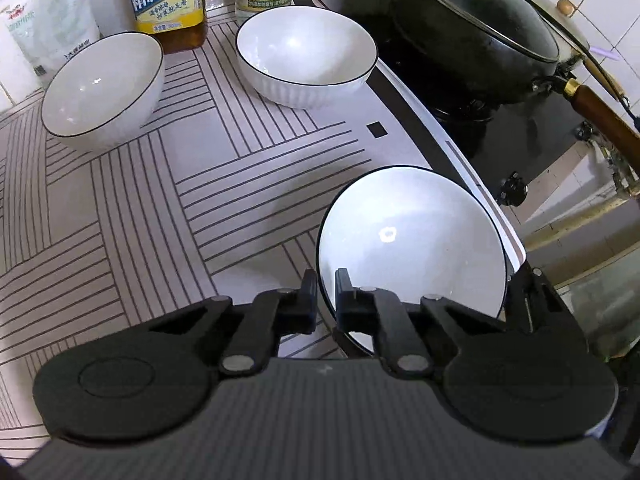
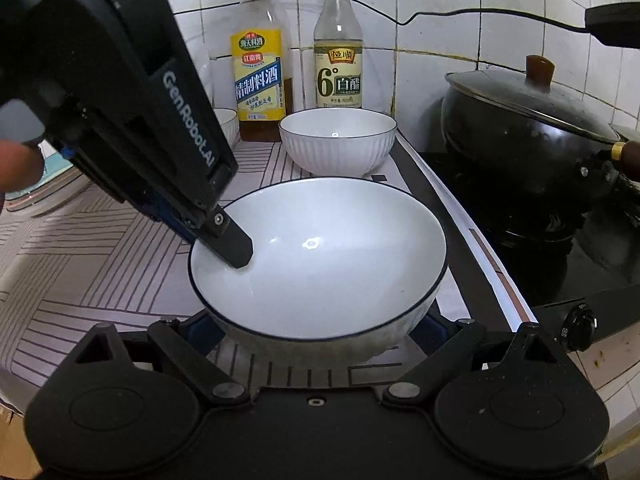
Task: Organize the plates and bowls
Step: 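Grasp the rim of the white bowl with both grippers, then lift the bowl with both grippers and carry it toward the plate stack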
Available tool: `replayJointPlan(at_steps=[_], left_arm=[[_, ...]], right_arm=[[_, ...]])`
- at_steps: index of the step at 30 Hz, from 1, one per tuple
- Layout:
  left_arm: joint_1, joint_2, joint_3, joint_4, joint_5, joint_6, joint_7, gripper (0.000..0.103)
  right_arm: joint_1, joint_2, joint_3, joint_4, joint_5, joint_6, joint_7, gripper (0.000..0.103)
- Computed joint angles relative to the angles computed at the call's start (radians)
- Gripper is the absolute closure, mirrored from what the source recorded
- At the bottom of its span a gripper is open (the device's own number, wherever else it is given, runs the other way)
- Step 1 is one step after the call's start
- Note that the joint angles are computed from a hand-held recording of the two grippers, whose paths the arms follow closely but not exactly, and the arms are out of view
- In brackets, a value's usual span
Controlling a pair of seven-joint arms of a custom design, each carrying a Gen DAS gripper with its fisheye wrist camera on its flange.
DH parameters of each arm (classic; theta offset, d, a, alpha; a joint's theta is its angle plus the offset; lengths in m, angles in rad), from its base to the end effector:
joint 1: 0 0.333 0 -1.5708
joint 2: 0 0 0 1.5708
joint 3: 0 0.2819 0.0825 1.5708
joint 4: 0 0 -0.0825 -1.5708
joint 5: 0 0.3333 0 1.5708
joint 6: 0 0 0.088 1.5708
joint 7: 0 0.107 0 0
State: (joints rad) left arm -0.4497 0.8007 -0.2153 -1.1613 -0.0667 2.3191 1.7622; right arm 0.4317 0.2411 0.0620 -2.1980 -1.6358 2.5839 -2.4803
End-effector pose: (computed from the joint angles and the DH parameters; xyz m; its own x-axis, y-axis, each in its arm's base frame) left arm 0.5946 -0.4043 0.3581 -0.6790 -0.7199 0.1441 -0.7092 0.5924 -0.3823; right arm 0.4439 0.2591 0.2809 -0.2868 -0.9561 -0.0599 -0.5940 0.2265 -0.7719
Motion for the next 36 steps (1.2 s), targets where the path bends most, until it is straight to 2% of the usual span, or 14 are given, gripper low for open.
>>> replayJointPlan(at_steps=[7,13,20,26,30,36], left_arm=[[0.030,-0.065,0.006,-0.086,-0.008,0.008,-0.011,0.095],[0.071,-0.150,0.009,-0.196,-0.015,0.055,-0.001,0.095],[0.162,-0.258,0.003,-0.304,-0.094,0.093,0.000,0.095],[0.224,-0.318,0.031,-0.362,-0.121,0.116,-0.033,0.095],[0.230,-0.341,0.077,-0.384,-0.057,0.106,-0.107,0.095],[0.271,-0.339,0.113,-0.397,0.004,0.099,-0.189,0.094]], right_arm=[[0.007,0.006,0.006,0.022,-0.009,0.017,-0.010,0.006],[0.021,0.021,0.008,0.070,0.002,0.034,-0.068,0.006],[0.039,0.044,0.004,0.159,-0.009,0.086,-0.145,0.006],[0.062,0.128,-0.007,0.308,-0.026,0.167,-0.262,0.006],[0.084,0.224,-0.026,0.442,-0.018,0.242,-0.338,0.006],[0.103,0.432,-0.047,0.696,0.107,0.379,-0.497,0.006]])
